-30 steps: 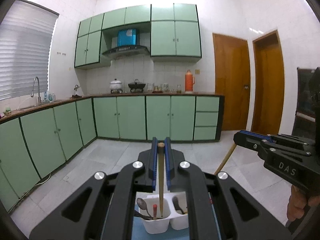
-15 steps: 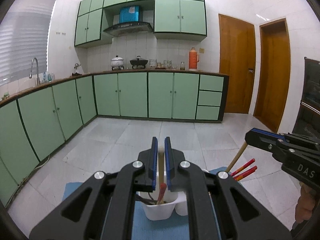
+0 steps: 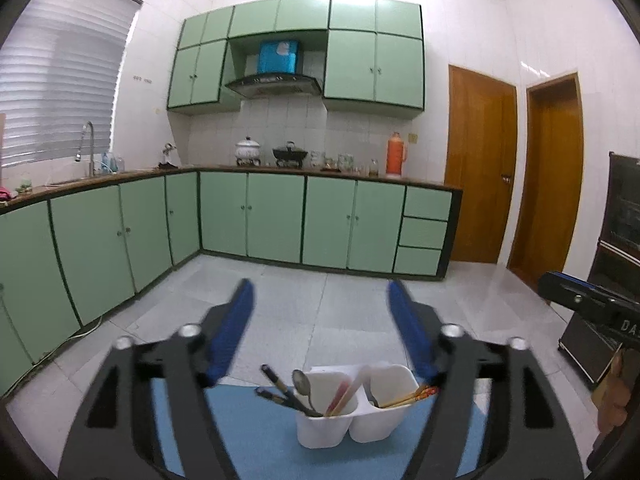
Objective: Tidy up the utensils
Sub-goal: 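Open both tools and withdraw them from the caddy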
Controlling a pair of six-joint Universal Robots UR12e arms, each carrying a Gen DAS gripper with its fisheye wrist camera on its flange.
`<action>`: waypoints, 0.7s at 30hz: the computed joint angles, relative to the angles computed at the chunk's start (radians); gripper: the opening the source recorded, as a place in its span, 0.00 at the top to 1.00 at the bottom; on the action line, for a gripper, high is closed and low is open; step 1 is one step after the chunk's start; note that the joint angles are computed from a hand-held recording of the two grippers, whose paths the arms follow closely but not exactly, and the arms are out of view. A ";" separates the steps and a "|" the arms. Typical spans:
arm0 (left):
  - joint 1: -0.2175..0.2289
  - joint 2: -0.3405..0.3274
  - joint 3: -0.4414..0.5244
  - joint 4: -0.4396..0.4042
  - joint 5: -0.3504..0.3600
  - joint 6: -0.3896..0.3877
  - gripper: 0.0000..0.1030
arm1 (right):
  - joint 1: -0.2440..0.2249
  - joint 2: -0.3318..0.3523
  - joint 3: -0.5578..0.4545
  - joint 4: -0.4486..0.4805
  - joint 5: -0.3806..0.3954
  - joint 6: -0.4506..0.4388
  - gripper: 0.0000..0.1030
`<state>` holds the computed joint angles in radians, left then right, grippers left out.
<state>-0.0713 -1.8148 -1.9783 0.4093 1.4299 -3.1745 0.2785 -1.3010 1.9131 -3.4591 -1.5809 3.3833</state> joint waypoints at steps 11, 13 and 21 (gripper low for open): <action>0.019 0.103 -0.152 0.026 0.019 -0.031 0.08 | 0.042 -0.084 0.143 -0.042 -0.118 0.009 0.13; 0.022 0.123 -0.178 0.023 0.017 -0.031 0.06 | 0.053 -0.094 0.164 -0.048 -0.124 0.018 0.06; 0.020 0.193 -0.264 -0.027 0.015 0.014 0.05 | 0.088 -0.121 0.213 -0.032 -0.127 0.038 0.06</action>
<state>-0.0510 -1.6213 -2.2419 0.3821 1.4450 -3.1602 0.3663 -1.4224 2.1257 -3.4911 -1.7082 3.4216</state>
